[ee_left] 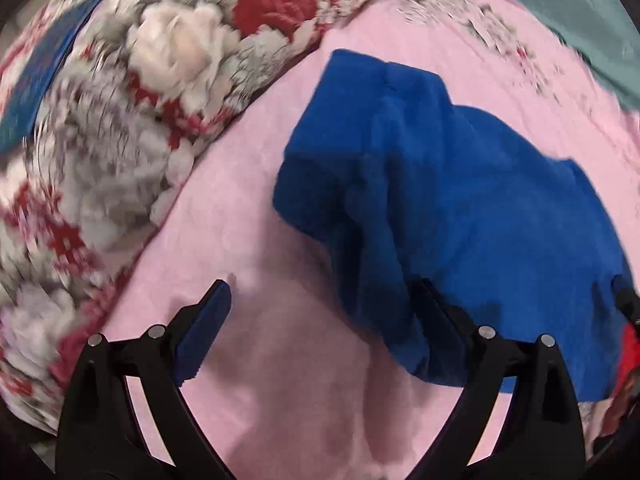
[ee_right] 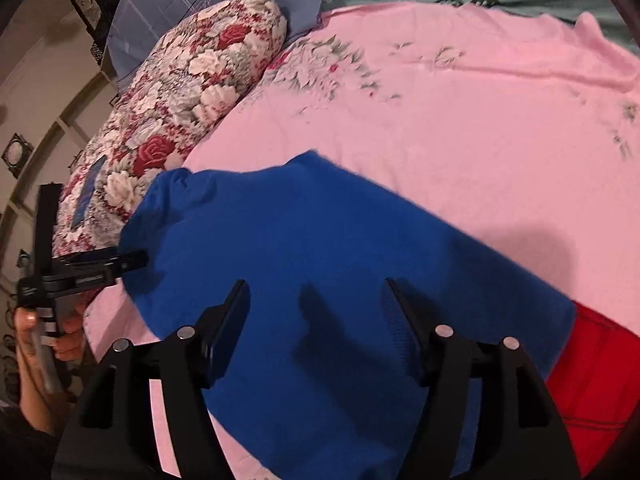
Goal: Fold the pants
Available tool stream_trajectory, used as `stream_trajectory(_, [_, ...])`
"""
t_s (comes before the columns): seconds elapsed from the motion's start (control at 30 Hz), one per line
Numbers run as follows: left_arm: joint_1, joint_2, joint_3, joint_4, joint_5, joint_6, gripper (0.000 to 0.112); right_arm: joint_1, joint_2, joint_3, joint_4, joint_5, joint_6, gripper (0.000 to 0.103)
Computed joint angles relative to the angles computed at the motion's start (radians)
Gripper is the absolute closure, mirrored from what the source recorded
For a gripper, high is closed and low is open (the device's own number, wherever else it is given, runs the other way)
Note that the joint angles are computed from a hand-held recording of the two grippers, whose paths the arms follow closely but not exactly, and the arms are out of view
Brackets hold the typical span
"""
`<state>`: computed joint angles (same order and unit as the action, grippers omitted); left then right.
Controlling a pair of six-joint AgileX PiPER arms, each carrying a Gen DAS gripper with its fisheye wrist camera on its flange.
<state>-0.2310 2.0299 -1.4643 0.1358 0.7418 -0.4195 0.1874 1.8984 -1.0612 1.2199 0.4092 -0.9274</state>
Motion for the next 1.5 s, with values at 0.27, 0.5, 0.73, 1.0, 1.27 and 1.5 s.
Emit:
stream_trajectory(0.27, [-0.027, -0.124, 0.108, 0.122, -0.043, -0.021, 0.019, -0.040, -0.010, 0.022, 0.036, -0.052, 0.011, 0.035])
stream_trajectory(0.5, [0.052, -0.143, 0.113, -0.168, -0.049, 0.233, 0.021, -0.016, -0.021, 0.027, 0.005, -0.089, 0.014, 0.033])
stream_trajectory(0.73, [0.187, 0.026, -0.056, -0.684, 0.166, 0.609, 0.044, -0.040, -0.047, 0.050, 0.033, -0.115, -0.015, 0.032])
stream_trajectory(1.0, [0.203, 0.031, -0.117, -0.696, 0.148, 0.578, 0.059, -0.067, -0.053, 0.075, 0.206, -0.100, -0.183, 0.032])
stream_trajectory(1.27, [0.174, 0.094, -0.228, -0.730, 0.167, 0.572, 0.060, -0.039, -0.043, 0.060, 0.092, -0.121, -0.093, 0.032])
stream_trajectory(1.5, [0.148, 0.133, -0.249, -0.671, 0.102, 0.518, 0.104, -0.038, -0.057, 0.074, 0.133, -0.132, -0.136, 0.032])
